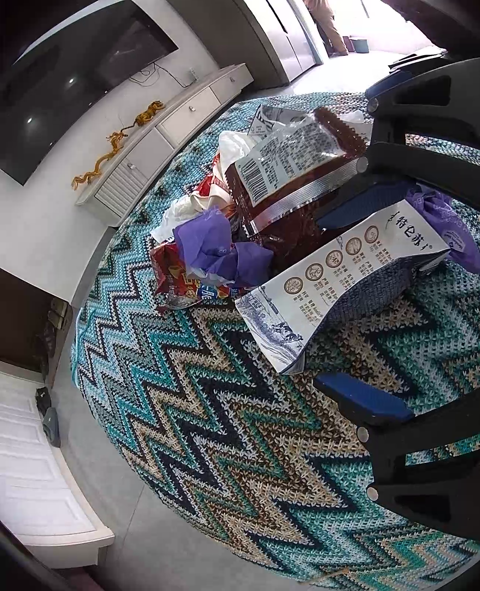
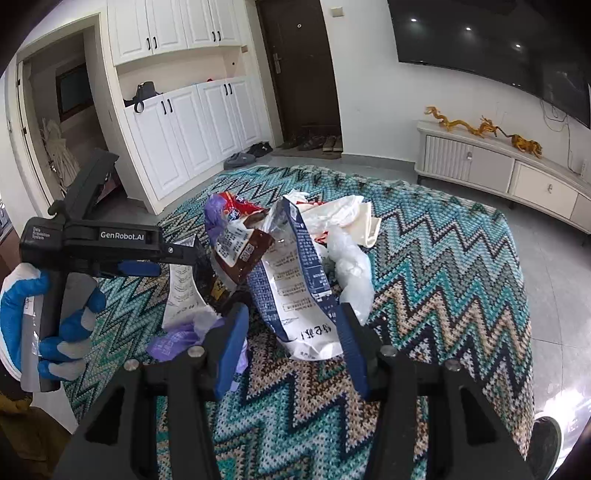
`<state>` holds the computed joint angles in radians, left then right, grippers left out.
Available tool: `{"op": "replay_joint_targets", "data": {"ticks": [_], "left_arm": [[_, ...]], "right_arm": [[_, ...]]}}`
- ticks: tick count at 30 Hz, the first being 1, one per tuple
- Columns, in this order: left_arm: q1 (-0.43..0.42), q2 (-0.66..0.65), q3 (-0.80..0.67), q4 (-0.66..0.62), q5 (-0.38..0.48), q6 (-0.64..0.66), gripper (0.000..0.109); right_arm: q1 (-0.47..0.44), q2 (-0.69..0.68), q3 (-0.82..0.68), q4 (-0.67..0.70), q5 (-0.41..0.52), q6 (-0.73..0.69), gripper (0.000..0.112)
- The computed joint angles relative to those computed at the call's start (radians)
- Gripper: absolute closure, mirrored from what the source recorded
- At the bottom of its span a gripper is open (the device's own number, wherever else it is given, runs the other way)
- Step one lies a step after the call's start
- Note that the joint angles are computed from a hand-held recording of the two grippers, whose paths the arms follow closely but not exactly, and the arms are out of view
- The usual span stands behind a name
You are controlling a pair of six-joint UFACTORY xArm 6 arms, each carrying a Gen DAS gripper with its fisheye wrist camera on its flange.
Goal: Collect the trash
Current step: 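Grasp the white printed paper bag with the right tool and lift it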
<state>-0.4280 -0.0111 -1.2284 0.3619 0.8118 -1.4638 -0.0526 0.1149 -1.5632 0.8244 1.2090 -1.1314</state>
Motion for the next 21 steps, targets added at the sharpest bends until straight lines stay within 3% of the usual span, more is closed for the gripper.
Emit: {"op": "replay_joint_targets", "data": {"ticks": [7,12,21], "left_arm": [[0.025,0.012,0.026,-0.06,-0.051,-0.004,0.041],[0.04,-0.021,0.091,-0.079,-0.113,0.014,0.041],[0.039,0.055,-0.023,-0.077,-0.015,0.092,0.041]], "right_arm": [[0.048,0.083,-0.062,-0.037,0.007,-0.009,0.065],[0.065,0.106,-0.068,-0.061,-0.008,0.0,0.065],[0.072,0.11,-0.086,-0.095,0.003,0.016,0.064]]}}
